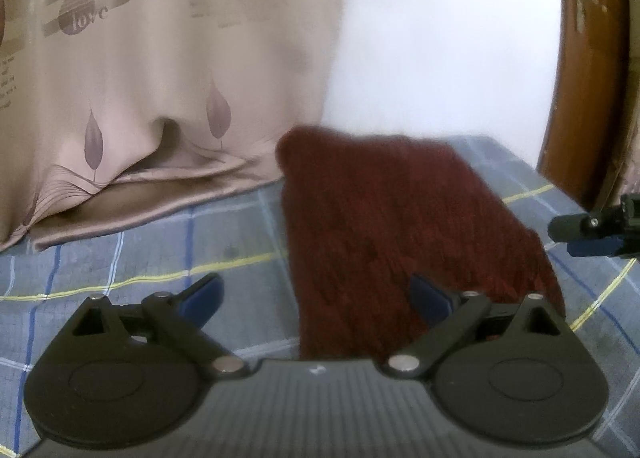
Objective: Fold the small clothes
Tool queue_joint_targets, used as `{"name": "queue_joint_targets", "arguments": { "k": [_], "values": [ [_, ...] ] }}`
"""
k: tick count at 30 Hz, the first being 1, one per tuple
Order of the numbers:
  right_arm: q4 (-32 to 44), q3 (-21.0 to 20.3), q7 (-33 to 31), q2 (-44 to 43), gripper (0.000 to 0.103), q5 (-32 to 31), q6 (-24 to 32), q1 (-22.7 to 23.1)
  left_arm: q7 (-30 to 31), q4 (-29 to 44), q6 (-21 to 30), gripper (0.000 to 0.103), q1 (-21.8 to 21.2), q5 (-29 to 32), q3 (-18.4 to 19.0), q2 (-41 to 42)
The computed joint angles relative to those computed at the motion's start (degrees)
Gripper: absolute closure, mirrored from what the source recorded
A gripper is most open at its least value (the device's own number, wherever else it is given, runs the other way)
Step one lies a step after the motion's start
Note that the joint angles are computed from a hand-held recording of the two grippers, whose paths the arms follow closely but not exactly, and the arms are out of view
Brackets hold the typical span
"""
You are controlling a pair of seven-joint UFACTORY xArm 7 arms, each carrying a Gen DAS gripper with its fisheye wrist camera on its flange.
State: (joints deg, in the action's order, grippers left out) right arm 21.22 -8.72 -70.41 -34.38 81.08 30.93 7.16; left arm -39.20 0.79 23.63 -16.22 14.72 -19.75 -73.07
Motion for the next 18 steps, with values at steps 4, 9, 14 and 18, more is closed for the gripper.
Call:
{"name": "queue_joint_targets", "arguments": {
  "k": [4,9,14,18],
  "values": [
    [2.54,1.01,-0.32,1.75,0.024,3.03,-0.85,1.2,1.27,-1.01,-0.05,0.003,-0.35,-1.58,3.72,-1.79],
    [5.25,2.71,-0.16,4.91,0.027,5.98,-1.32,1.43,2.83,-3.6,-1.32,0.003,-0.66,-4.05,7.36,-4.69],
    [13.54,4.17,-0.28,14.38,0.027,9.27,-0.72,0.0,4.4,-3.46,-5.11,0.003,-0.35,-6.27,8.59,-0.01],
    [21.66,7.04,1.17,24.06,0.027,8.77,-3.2,-0.72,4.41,-3.14,-8.37,0.003,0.22,-6.52,7.2,3.88]
  ]
}}
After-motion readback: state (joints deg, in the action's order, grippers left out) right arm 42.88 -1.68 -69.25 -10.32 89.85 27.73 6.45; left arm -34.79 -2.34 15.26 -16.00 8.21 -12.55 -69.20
